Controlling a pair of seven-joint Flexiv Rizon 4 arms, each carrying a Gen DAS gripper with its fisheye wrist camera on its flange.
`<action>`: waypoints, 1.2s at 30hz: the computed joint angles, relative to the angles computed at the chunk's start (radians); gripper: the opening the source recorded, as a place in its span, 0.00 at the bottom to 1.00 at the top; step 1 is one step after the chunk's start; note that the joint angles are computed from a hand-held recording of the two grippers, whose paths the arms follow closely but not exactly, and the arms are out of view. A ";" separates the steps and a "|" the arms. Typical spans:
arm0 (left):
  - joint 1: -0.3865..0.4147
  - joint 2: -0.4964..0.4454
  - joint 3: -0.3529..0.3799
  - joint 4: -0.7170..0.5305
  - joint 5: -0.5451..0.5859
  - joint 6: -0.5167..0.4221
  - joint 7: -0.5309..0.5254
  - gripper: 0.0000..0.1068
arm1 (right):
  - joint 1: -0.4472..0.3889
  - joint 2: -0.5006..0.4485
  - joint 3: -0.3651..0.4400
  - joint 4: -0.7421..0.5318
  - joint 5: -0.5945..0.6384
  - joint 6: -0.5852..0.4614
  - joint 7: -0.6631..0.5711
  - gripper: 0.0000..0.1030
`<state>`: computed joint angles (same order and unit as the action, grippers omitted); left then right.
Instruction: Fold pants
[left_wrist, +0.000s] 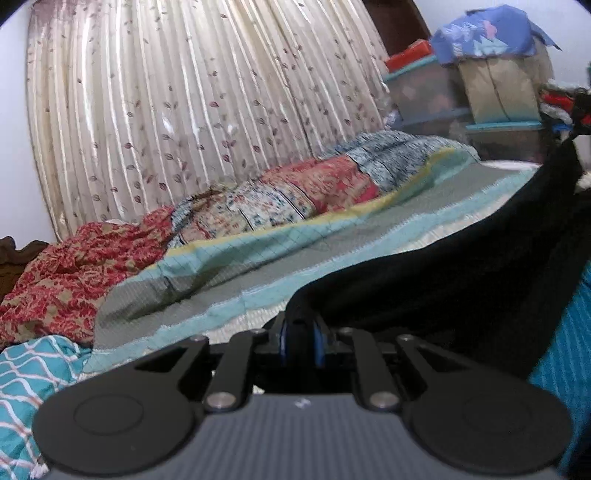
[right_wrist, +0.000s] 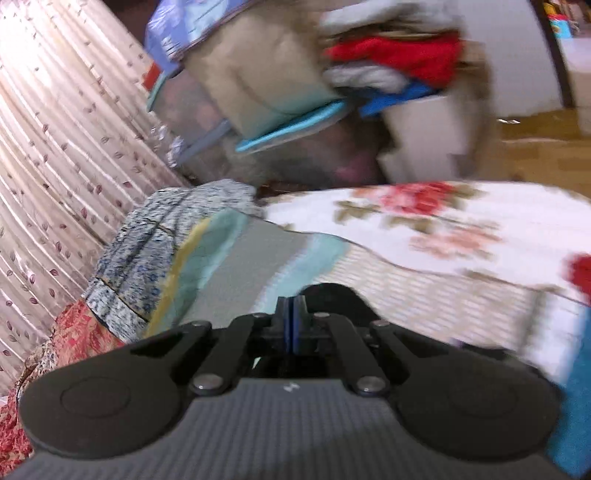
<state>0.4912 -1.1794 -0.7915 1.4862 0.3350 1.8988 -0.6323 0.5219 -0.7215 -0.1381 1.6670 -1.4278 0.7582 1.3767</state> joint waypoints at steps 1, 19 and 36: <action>0.014 0.014 0.005 0.031 0.005 -0.009 -0.001 0.13 | 0.014 0.020 0.010 0.049 -0.006 -0.015 0.037 0.04; 0.237 0.237 -0.087 0.355 -0.370 -0.312 -0.001 0.39 | 0.121 0.040 0.055 0.159 0.155 -0.165 -0.138 0.53; -0.117 0.209 0.187 0.037 -0.626 -0.415 -0.177 0.38 | 0.043 0.032 0.069 0.148 0.207 -0.179 -0.308 0.30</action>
